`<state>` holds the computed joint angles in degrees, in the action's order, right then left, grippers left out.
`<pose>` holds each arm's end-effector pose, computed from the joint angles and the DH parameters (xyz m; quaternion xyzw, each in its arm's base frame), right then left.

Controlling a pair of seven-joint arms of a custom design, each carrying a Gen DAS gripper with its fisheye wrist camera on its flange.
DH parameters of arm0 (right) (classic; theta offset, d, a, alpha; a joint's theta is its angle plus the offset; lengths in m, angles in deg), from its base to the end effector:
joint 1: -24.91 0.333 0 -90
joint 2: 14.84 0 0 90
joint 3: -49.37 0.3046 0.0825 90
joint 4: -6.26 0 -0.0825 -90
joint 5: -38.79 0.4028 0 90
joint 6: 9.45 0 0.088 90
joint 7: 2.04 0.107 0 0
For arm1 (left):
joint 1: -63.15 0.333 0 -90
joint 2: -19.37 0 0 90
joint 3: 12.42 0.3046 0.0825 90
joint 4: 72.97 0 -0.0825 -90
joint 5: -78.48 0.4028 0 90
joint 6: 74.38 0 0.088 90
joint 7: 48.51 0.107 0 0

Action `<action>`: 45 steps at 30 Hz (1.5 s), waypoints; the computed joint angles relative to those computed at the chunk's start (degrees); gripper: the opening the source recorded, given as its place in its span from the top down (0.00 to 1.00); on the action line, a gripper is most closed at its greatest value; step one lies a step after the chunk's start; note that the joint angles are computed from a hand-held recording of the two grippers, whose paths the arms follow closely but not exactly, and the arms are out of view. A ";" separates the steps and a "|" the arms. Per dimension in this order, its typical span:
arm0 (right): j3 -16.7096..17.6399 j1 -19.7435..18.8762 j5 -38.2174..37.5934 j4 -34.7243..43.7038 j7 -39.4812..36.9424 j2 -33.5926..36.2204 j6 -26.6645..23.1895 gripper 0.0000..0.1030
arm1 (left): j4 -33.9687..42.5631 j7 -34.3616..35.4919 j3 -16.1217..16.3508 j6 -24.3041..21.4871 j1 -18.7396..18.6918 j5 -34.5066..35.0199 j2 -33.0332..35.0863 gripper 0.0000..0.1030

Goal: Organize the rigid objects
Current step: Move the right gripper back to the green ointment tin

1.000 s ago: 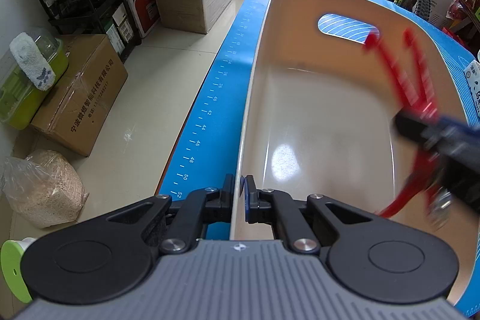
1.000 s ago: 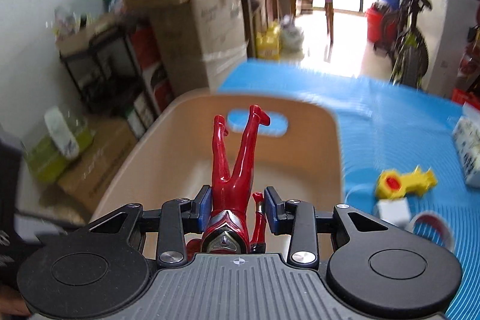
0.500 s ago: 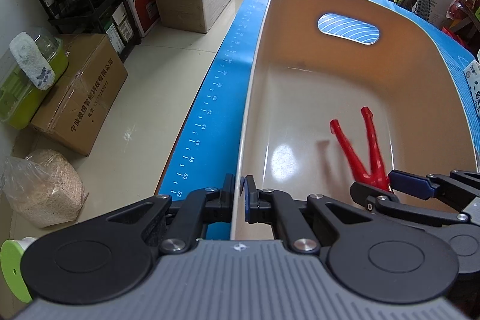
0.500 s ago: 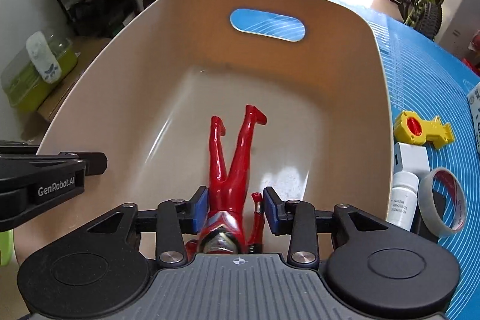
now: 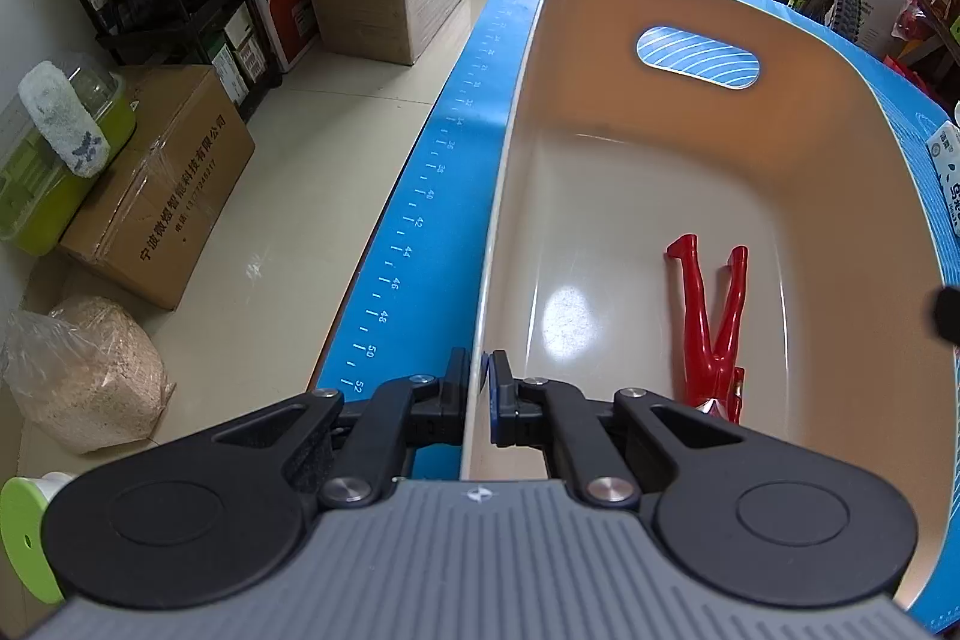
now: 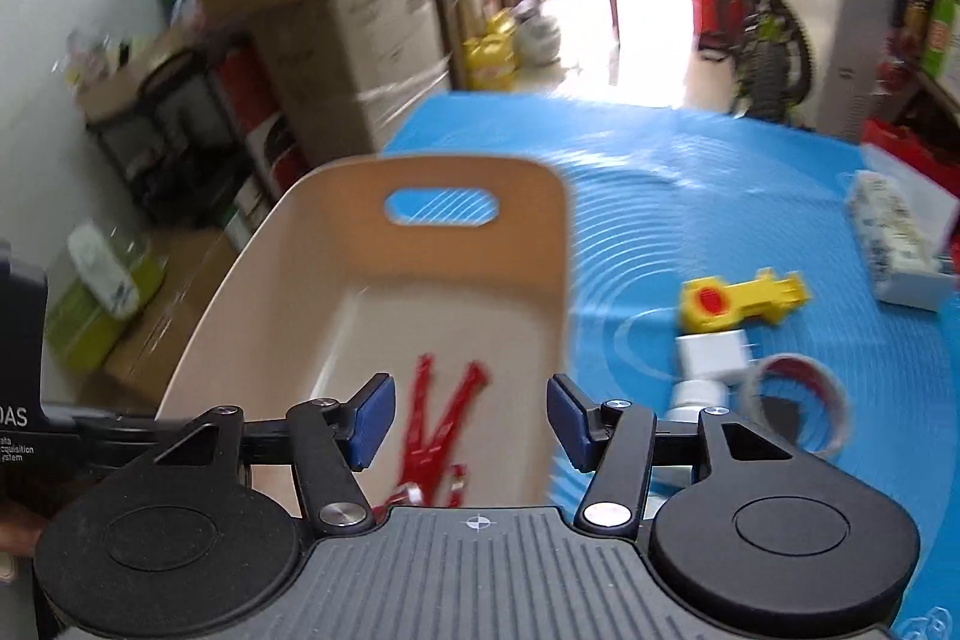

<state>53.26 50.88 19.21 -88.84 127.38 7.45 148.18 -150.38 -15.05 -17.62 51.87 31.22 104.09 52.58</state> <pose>0.6232 0.3659 0.4455 -0.6891 0.6311 -0.1634 0.3164 0.6207 -0.4330 0.4024 -0.7379 0.6386 -0.1403 0.1675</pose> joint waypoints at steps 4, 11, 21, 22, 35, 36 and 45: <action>-2.70 -0.28 -3.78 -8.26 4.37 -5.28 4.79 0.37 | 0.40 0.15 -0.03 -0.38 -0.06 -0.12 0.24 0.93; -1.39 -3.35 -4.49 -15.87 3.88 -9.31 -1.27 0.37 | 0.17 0.01 0.05 -0.05 -0.07 -0.05 0.10 0.93; 1.77 -4.50 1.84 -17.33 -2.94 -8.79 -7.96 0.38 | 0.31 0.08 -0.01 -0.26 -0.08 -0.12 0.13 0.93; 1.89 -4.53 2.53 -17.28 -3.44 -8.60 -8.33 0.38 | 0.35 0.11 0.01 -0.37 -0.11 -0.07 0.15 0.93; 2.69 -4.42 8.63 -16.04 -5.11 -6.72 -10.72 0.44 | -0.13 0.28 -0.08 -0.31 0.03 0.00 -0.25 0.92; 2.75 -4.33 8.83 -15.75 -5.33 -6.45 -11.18 0.42 | -0.11 0.30 -0.08 -0.35 0.02 0.01 -0.24 0.92; 1.92 -3.42 7.15 -14.34 -2.13 -4.53 -11.07 0.45 | 0.08 0.28 -0.09 -0.46 -0.05 -0.01 -0.11 0.92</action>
